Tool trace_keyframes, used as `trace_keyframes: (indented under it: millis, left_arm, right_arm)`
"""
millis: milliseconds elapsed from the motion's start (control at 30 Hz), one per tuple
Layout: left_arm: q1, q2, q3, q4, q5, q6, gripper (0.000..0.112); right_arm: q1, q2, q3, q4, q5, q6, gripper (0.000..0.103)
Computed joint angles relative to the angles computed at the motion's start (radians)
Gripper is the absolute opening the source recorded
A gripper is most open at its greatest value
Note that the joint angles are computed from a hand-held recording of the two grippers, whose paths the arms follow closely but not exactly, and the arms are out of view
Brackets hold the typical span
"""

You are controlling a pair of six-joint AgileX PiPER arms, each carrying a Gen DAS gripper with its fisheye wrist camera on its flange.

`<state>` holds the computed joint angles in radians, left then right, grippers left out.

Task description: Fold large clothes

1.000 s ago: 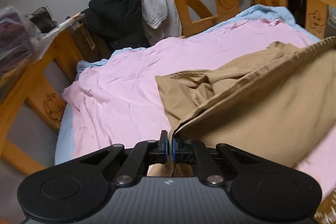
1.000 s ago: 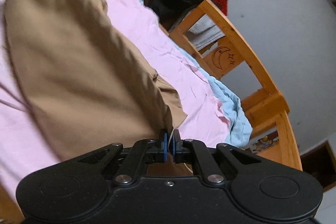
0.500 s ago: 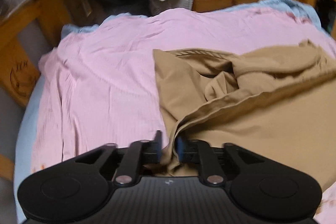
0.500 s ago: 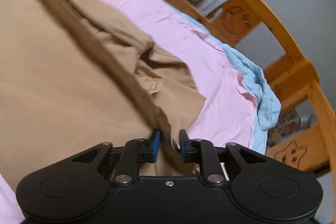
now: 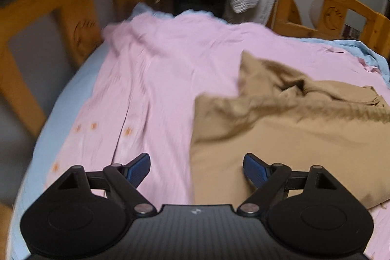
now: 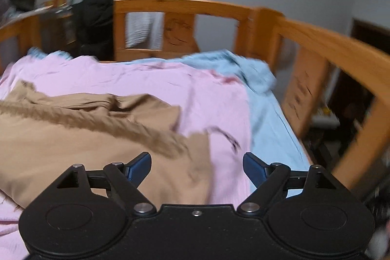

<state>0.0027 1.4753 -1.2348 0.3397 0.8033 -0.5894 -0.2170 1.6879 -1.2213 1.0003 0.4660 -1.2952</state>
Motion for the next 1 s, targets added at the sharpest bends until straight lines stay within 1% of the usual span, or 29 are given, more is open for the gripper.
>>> trace_keyframes:
  millis: [100,200,233,267,333,367,433,467,500,533,567,600,633,700,733,767,800,867,900,933,1000]
  left_arm:
    - [-0.004,-0.004,0.052,0.024,-0.009,-0.04,0.087]
    - [-0.017,0.0,0.088,0.067,-0.03,-0.114,0.089]
    - [-0.021,0.004,0.093,0.079,-0.032,-0.138,0.09]
    - [-0.023,0.008,0.096,0.09,-0.033,-0.16,0.09]
    - [-0.02,0.012,0.097,0.1,-0.036,-0.179,0.091]
    - [-0.02,0.007,0.098,0.108,-0.03,-0.192,0.091]
    - [-0.035,-0.024,0.122,0.154,-0.021,-0.263,0.091]
    - [-0.044,-0.047,0.143,0.183,-0.03,-0.304,0.092]
    - [-0.063,-0.093,0.19,0.235,-0.051,-0.376,0.093]
    - [-0.081,-0.138,0.236,0.282,-0.073,-0.445,0.095]
    - [-0.106,-0.19,0.283,0.329,-0.09,-0.519,0.097]
    - [-0.142,-0.246,0.33,0.378,-0.099,-0.597,0.099]
    - [-0.187,-0.294,0.363,0.417,-0.09,-0.662,0.1]
    - [-0.264,-0.348,0.378,0.417,-0.051,-0.704,0.101]
    - [-0.294,-0.361,0.375,0.398,-0.042,-0.708,0.101]
    - [-0.321,-0.378,0.381,0.373,-0.049,-0.713,0.101]
    - [-0.333,-0.389,0.389,0.331,-0.082,-0.7,0.101]
    - [-0.307,-0.384,0.399,0.207,-0.174,-0.62,0.101]
    - [-0.281,-0.37,0.401,0.127,-0.223,-0.567,0.101]
    - [-0.256,-0.353,0.407,0.069,-0.267,-0.535,0.101]
    - [-0.195,-0.311,0.408,-0.06,-0.337,-0.477,0.1]
  right_arm:
    - [-0.01,0.016,0.04,-0.017,-0.042,0.071,0.084]
    - [-0.008,0.04,0.071,-0.007,-0.089,0.118,0.084]
    - [0.006,0.047,0.085,-0.012,-0.129,0.116,0.084]
    - [0.021,0.057,0.097,0.009,-0.17,0.076,0.084]
    - [0.041,0.062,0.122,0.054,-0.225,-0.004,0.084]
    - [0.045,0.056,0.138,0.091,-0.245,-0.043,0.084]
    - [0.044,0.035,0.155,0.11,-0.265,-0.05,0.084]
    - [0.037,0.007,0.174,0.1,-0.26,-0.026,0.084]
    - [0.027,-0.016,0.182,0.053,-0.237,0.038,0.084]
    - [0.01,-0.039,0.179,-0.004,-0.188,0.121,0.085]
    - [-0.005,-0.072,0.186,-0.033,-0.141,0.183,0.085]
    - [-0.018,-0.107,0.202,-0.029,-0.103,0.206,0.086]
    - [-0.032,-0.145,0.221,-0.013,-0.055,0.215,0.089]
    - [-0.071,-0.209,0.259,0.034,0.068,0.224,0.093]
    - [-0.088,-0.222,0.26,0.04,0.13,0.252,0.094]
    - [-0.113,-0.231,0.267,0.07,0.201,0.258,0.094]
    - [-0.136,-0.227,0.267,0.094,0.269,0.275,0.094]
    - [-0.155,-0.187,0.246,0.119,0.356,0.341,0.094]
    - [-0.162,-0.156,0.23,0.126,0.386,0.377,0.092]
    - [-0.159,-0.124,0.205,0.107,0.4,0.447,0.091]
    - [-0.149,-0.073,0.171,0.087,0.395,0.543,0.088]
